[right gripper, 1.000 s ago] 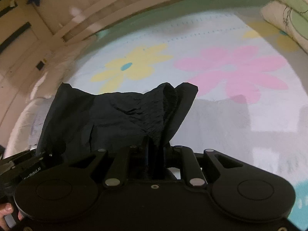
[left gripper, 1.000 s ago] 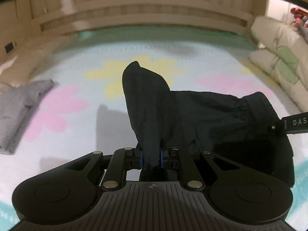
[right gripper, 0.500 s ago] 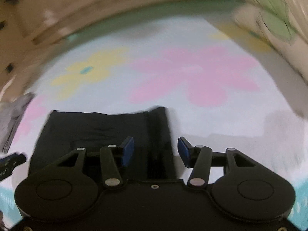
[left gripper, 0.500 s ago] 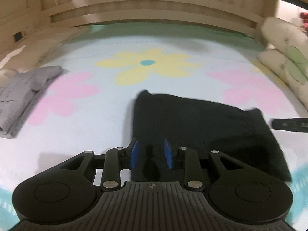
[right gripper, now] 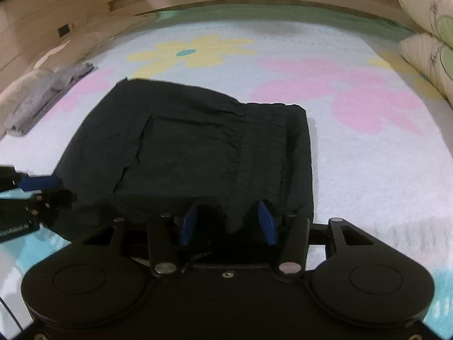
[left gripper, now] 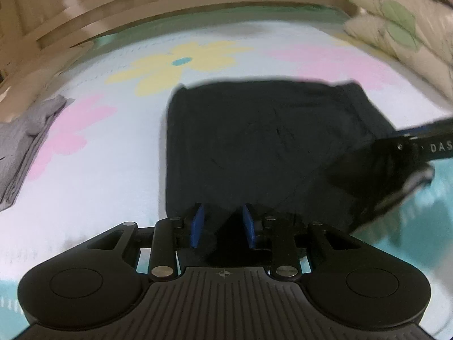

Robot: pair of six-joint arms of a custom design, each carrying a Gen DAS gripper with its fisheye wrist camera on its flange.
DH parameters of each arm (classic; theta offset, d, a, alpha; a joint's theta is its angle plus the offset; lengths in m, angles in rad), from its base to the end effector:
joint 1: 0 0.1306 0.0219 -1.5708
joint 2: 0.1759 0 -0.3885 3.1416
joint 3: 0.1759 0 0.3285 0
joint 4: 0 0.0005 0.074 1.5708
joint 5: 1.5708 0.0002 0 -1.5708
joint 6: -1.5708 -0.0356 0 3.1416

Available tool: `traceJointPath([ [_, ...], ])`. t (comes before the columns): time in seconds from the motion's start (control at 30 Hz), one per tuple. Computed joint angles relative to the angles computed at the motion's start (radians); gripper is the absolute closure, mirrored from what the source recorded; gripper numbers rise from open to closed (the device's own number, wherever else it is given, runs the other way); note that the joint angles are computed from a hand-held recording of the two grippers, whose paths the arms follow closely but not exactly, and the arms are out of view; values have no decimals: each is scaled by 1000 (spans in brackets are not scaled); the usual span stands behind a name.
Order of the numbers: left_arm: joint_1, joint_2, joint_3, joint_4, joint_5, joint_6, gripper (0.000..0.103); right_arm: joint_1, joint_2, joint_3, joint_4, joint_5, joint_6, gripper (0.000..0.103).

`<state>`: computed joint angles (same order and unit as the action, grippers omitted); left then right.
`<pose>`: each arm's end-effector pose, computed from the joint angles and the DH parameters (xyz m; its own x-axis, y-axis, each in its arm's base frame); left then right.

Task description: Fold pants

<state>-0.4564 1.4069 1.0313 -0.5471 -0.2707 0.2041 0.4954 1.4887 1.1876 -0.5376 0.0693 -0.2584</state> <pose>0.3607 -0.1670 0.3121 -0.7575 0.1543 -0.6343 0.1289 0.9879 0.0864 0.3930 0.2090 0.3384 -0.7434 -0.1119 -0.6594 -0.2519 0.9602 0.1210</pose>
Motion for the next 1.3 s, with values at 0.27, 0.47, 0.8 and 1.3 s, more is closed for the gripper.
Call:
traceJointPath([
  [0.27, 108, 80, 210, -14, 83, 15, 73, -19, 28, 90, 50, 4, -65, 45],
  [0.47, 169, 265, 376, -81, 111, -2, 73, -29, 113, 157, 52, 24, -57, 45],
  [0.8, 250, 421, 452, -126, 103, 118, 71, -61, 174, 146, 56, 60, -67, 44],
  [1.3, 94, 12, 290, -232, -140, 220, 53, -43, 28, 173, -79, 78, -99, 13],
])
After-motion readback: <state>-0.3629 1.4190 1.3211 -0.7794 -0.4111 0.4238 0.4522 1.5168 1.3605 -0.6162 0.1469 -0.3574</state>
